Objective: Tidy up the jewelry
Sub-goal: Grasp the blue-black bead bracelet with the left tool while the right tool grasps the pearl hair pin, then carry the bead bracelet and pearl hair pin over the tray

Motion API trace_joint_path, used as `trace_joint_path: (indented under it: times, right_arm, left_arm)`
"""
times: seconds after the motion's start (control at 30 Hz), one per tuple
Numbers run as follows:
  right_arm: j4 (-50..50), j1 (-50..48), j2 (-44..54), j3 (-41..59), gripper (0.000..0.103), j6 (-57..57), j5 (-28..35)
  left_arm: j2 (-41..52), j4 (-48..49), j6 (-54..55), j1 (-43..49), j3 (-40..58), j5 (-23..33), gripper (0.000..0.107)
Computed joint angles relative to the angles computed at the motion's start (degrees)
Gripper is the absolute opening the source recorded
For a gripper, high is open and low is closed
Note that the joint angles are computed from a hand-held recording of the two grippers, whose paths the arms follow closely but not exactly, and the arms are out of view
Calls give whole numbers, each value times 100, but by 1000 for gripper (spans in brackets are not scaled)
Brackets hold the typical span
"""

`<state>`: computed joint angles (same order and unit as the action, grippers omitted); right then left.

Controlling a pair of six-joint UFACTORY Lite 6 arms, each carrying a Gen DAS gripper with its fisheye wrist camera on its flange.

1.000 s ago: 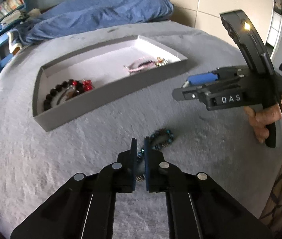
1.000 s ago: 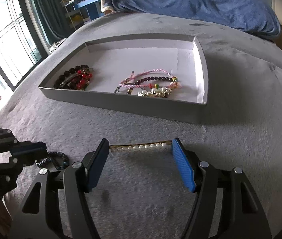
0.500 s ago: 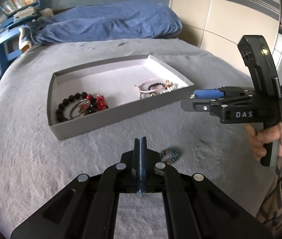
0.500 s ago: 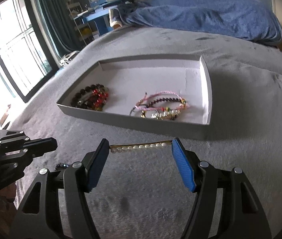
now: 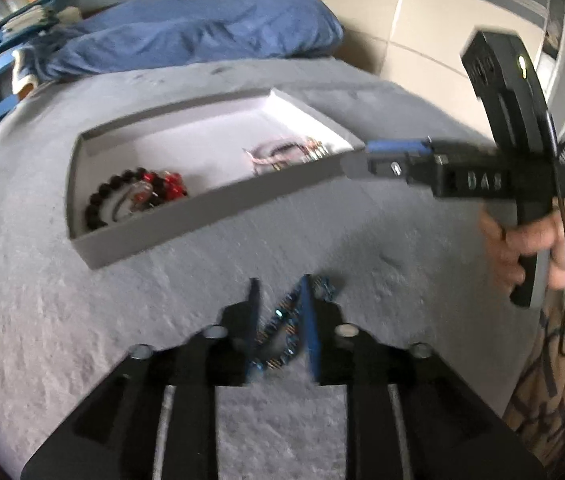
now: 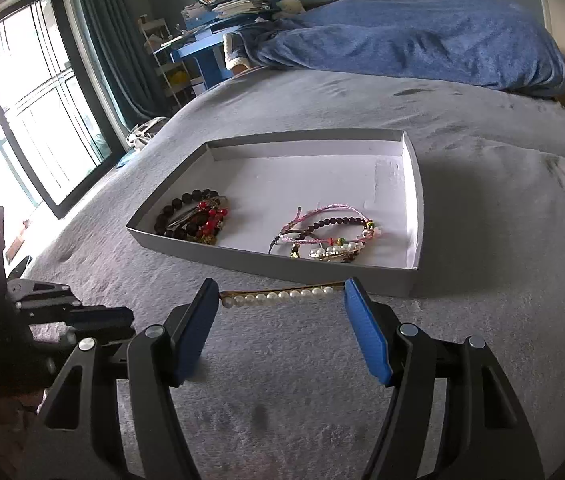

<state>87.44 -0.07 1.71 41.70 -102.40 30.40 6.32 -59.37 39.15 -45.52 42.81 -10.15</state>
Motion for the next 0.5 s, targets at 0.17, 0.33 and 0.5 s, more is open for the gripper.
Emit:
trace_joint_path:
  times: [0.17,0.33,0.5]
  right_arm:
    - [25,-43,-12,-25,65,-36,39]
    - [69,0,-1,-25,65,-48,15]
    - [125,26,-1,-23,65,-66,12]
  left_arm:
    - [358,-1305,1393,-130,189,-41,29]
    - [781,-2854,3064,-337,420,-345,38]
    - [712,-2538,2767,-306,382,-326,17]
